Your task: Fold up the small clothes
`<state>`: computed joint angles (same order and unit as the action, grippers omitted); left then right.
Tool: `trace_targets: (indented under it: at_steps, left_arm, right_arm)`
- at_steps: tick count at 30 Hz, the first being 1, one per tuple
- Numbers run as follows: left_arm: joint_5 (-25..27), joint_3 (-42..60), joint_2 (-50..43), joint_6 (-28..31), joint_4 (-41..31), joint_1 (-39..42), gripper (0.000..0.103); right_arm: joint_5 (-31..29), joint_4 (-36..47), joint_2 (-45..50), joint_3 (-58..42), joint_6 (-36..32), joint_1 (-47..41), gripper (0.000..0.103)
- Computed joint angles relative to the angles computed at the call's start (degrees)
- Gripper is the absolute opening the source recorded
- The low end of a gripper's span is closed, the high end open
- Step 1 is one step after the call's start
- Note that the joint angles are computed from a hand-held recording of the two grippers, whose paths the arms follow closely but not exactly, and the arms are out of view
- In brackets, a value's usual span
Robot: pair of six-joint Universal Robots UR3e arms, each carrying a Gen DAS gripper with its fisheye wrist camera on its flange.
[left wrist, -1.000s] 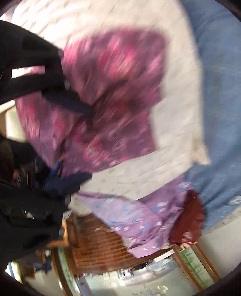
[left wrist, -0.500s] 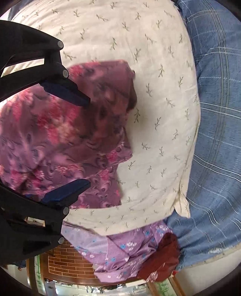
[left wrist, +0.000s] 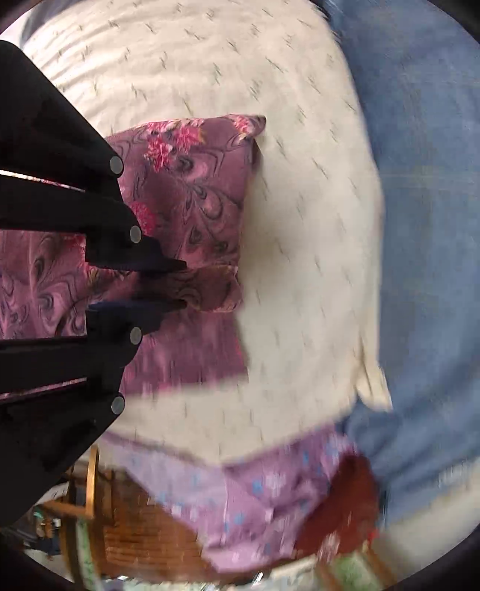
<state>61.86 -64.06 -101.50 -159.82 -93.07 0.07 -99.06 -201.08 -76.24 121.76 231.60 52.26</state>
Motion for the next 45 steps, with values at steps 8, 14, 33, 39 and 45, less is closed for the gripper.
trace_targets:
  at_steps: [8, 14, 33, 39, 45]
  left_arm:
    - [-0.2, 1.8, -10.4, -8.3, 5.6, -12.9, 0.010]
    - [-5.7, 0.5, -9.1, -6.9, 0.4, -9.3, 0.011]
    - [-3.1, -37.2, 17.5, 3.5, 18.5, 14.4, 0.085]
    - [-8.7, -37.9, 15.2, 3.0, 15.2, 14.7, 0.078]
    - [-11.7, -36.8, 20.1, 0.6, 17.1, 14.0, 0.067]
  right_arm:
    - [-7.9, -7.1, -3.8, 17.1, 14.4, 2.6, 0.012]
    - [-8.1, -1.7, -8.1, 18.9, 16.1, 3.9, 0.032]
    - [26.8, 20.1, -5.1, -3.2, -7.3, -31.9, 0.066]
    - [28.9, 19.1, 0.0, -6.2, -11.9, -30.3, 0.013]
    - [17.2, 28.9, -12.0, -8.4, -15.8, -25.6, 0.012]
